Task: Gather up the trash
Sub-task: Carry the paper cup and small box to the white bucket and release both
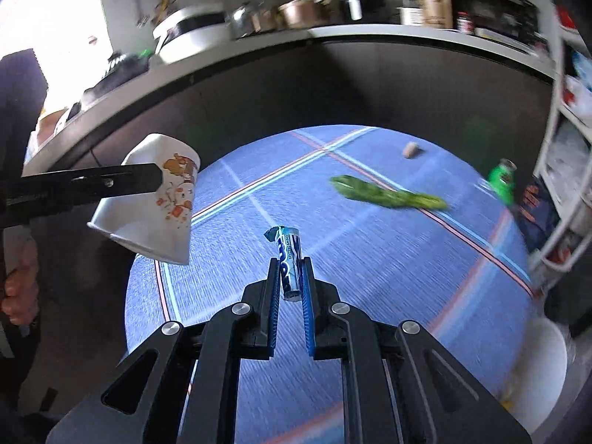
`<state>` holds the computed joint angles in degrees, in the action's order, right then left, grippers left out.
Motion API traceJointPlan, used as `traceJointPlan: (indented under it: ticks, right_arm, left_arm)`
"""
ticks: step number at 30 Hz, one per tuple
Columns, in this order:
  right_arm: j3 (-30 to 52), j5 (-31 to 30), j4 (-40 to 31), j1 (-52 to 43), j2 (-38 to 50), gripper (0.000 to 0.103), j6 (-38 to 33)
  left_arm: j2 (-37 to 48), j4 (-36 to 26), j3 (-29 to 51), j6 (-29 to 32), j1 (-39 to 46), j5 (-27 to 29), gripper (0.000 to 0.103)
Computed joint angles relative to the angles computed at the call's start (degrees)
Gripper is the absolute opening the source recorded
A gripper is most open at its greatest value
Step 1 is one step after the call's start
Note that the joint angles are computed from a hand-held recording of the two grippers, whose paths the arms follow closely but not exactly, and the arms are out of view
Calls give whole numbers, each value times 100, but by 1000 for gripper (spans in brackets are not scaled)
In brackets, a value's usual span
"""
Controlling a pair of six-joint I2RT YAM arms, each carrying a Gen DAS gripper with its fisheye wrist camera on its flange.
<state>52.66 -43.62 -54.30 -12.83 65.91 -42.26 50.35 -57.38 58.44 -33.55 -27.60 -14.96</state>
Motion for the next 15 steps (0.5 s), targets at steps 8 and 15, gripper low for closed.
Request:
traceJointPlan:
  ticks: [8, 15]
  right_arm:
    - [573, -469, -1181, -2154, 601, 11, -1633]
    - [1130, -642, -1398, -3249, 1455, 11, -2203]
  left_arm:
    - [1287, 342, 789, -540, -1729, -623, 44]
    - [2446, 721, 1478, -516, -2372, -595, 44]
